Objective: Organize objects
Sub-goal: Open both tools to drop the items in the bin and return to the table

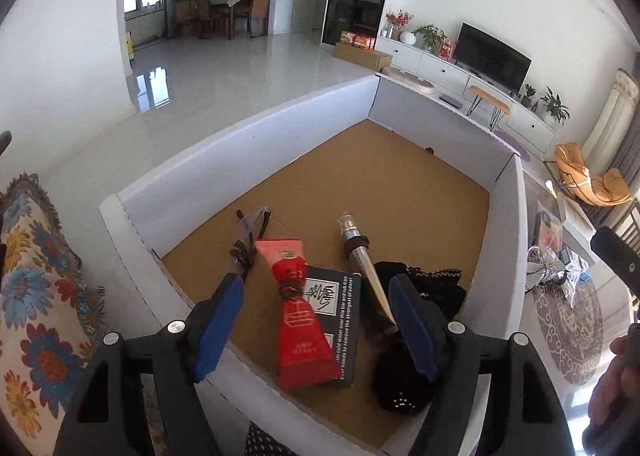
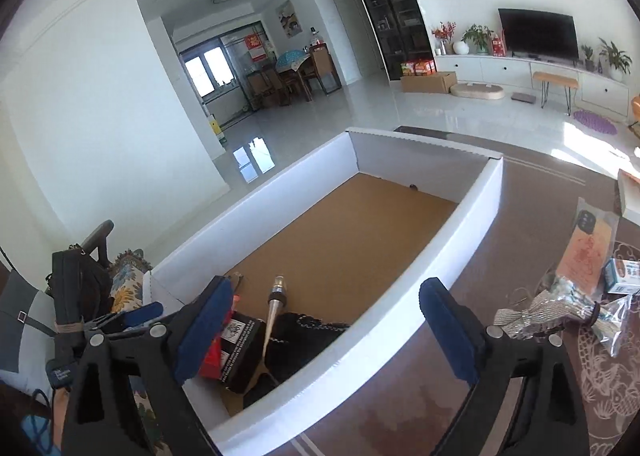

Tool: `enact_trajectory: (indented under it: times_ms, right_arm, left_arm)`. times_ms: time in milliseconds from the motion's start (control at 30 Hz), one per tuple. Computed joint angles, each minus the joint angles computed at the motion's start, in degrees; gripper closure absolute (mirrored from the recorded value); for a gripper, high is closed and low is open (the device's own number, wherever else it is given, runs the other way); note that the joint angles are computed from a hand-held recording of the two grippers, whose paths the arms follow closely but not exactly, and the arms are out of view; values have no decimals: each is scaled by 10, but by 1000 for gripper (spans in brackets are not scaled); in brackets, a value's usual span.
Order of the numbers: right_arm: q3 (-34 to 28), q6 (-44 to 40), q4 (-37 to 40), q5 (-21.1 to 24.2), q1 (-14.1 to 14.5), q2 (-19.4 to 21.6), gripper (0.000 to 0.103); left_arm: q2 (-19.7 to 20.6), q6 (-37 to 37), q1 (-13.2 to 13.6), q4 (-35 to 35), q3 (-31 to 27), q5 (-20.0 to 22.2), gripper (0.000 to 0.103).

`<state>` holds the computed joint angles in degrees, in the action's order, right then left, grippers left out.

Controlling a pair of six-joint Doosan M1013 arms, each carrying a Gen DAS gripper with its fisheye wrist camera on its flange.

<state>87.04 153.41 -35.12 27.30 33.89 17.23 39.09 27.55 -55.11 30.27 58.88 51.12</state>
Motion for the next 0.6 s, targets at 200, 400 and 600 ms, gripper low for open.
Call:
enact_trajectory:
  times_ms: [200, 400, 600]
  right_arm:
    - [131, 15, -95, 122, -3, -67, 4]
    - [257, 80, -98, 188, -22, -143, 4]
    - [310, 146, -71, 194, -34, -177, 4]
  left_arm:
    - [2, 71, -48, -49, -16, -87, 19]
    - [73, 249, -90, -157, -116, -77, 1]
    - [193, 307, -108, -195, -290, 58, 1]
